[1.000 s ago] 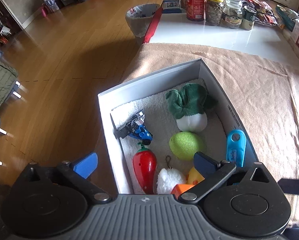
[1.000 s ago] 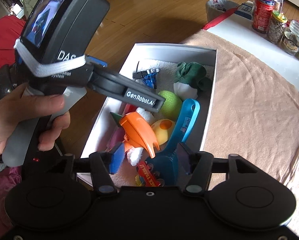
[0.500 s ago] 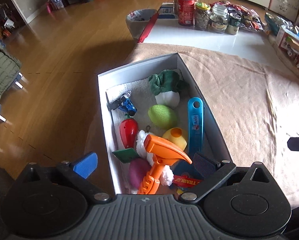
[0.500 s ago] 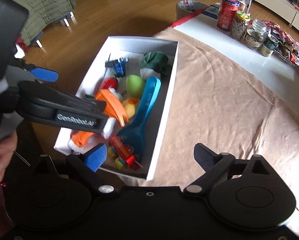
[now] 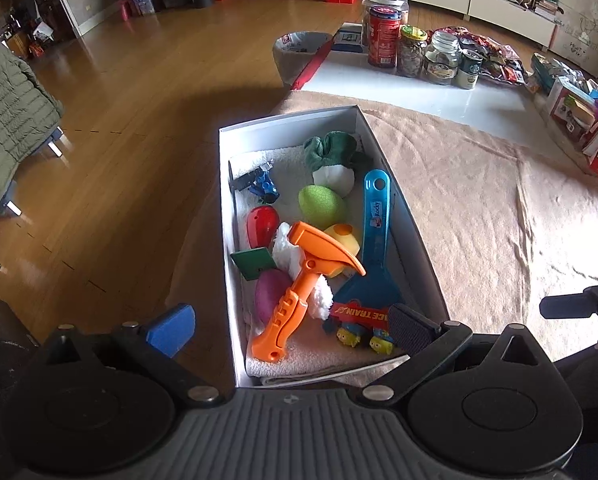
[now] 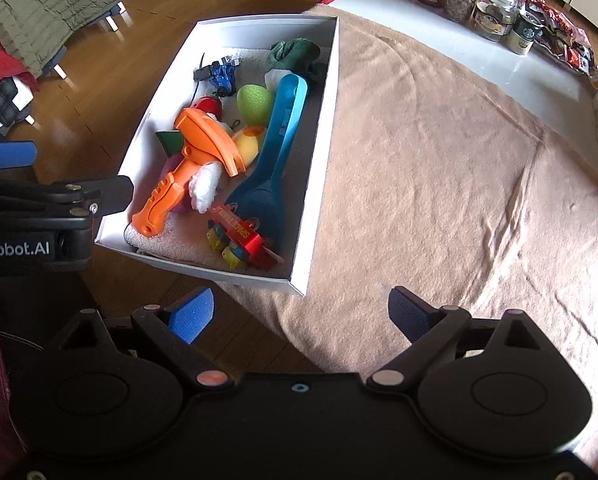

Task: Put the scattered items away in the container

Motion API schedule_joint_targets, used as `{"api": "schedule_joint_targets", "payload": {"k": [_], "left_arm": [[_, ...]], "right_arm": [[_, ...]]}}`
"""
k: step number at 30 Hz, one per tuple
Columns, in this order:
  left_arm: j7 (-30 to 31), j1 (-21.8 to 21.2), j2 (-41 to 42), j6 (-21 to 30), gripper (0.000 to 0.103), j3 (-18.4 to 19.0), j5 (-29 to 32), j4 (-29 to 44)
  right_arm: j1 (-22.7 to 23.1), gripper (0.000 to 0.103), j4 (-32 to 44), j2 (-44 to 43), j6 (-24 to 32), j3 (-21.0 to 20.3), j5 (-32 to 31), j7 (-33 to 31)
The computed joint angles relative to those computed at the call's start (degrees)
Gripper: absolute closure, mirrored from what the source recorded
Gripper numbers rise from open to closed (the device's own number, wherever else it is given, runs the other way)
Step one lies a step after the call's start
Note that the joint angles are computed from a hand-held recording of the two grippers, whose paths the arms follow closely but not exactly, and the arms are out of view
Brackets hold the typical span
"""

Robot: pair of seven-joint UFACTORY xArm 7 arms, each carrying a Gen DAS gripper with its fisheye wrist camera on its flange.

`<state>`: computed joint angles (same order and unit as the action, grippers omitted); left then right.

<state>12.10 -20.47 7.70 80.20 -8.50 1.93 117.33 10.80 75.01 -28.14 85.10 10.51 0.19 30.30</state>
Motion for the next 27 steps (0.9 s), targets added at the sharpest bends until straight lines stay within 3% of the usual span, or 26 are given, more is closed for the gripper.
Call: {"api": "schedule_joint_targets", "payload": {"k": [5,9,13,18,27], "left_arm": [[-0.71,0.69,-2.61,0.05,0.001,-0.06,-2.55,-3.1],[-1.25,0.0,-4.7,-1.01,0.001,-0.8,0.69,-5.7],[-2.18,-0.02,-9.02,-6.66,0.001,-1.33,3.41,-11.55],[-3.06,0.72,-7.78,-4.25,0.001,-1.25,0.45,-8.7],[-5.91,-0.02,-4.82,-2.05,0.001,-1.26,2.12,-5.29]], "right_arm": [[-0.09,0.011,-0.8,-1.08,-0.6,-0.17,0.12,-0.01],[-0.27,0.011,-1.01,-1.49,-0.53,-0.05,-0.44,-0.28],[-0.48,0.011,-1.13,-2.0,-0.35,0.4,-1.52,-0.58],[-0.59,0.011,-1.55,-2.81,0.11,0.26,-1.84,-1.25],[-2.41,0.011,-0.86,-3.33,2.92,1.76,-7.14,-1.97]]}}
